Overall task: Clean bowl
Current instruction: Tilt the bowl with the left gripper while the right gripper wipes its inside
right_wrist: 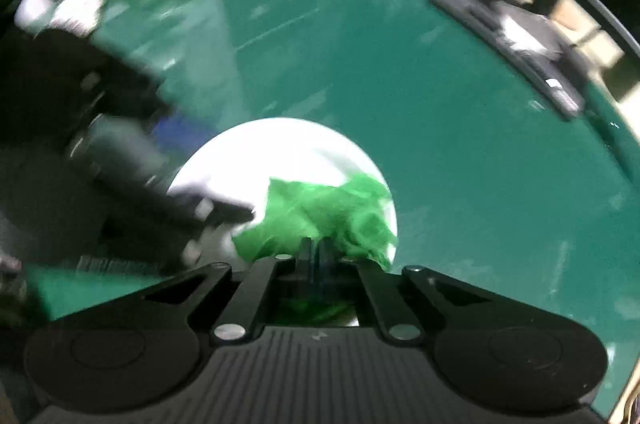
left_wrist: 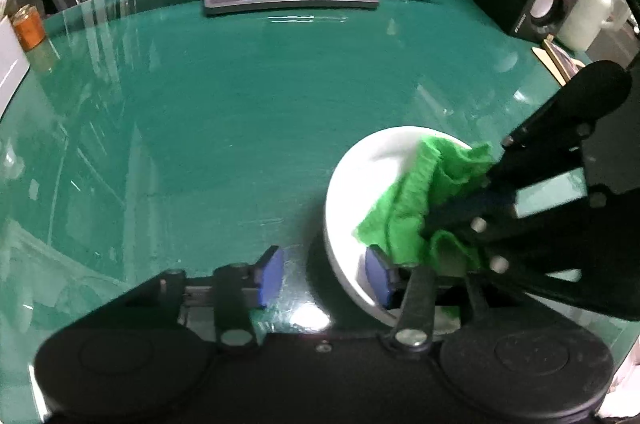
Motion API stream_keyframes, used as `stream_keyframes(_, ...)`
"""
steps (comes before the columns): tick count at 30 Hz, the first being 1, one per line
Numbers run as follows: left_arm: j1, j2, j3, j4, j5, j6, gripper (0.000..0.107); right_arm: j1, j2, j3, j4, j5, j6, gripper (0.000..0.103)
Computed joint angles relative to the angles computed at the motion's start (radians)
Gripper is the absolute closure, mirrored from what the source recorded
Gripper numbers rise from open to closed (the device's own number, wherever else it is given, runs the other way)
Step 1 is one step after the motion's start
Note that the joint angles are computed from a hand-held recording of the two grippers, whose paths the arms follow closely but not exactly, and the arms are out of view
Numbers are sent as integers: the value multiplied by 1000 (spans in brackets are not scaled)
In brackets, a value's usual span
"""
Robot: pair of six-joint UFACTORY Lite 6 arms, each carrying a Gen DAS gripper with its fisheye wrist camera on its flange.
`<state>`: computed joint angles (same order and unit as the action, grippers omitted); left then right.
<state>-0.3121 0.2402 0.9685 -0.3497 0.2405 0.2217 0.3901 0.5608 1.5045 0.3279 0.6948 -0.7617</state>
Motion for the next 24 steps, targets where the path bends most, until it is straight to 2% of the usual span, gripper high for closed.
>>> stream_keyframes(4,18,3,2,-88,3,105,60,-20,-24,28,44,46,-142,93)
stream_keyframes(6,21,6,4,-102,1,117,60,-23,-36,40,70,74,-221,85)
stream_keyframes(11,42,9,7,-190,11,218,60,19,33,102,-22,96,-213,74)
stream_keyframes(13,51,7,3,-228,10,258,60,33,32,76,-37,67,-227,74)
stream_keyframes(14,52,7,1,-238,8,267,60,31,46,96,-36,87,-216,76)
stream_keyframes(15,52,8,2,-239,6,267,60,27,65,125,-33,114,-200,86)
stream_keyframes(16,52,12,5,-240,4,265,60,17,90,166,-21,169,-188,90)
stream_keyframes(18,56,20,12,-261,2,282,60,19,83,157,-21,180,-209,94)
stream_keyframes(24,72,50,51,-262,19,298,63,38,80,151,47,205,-283,96)
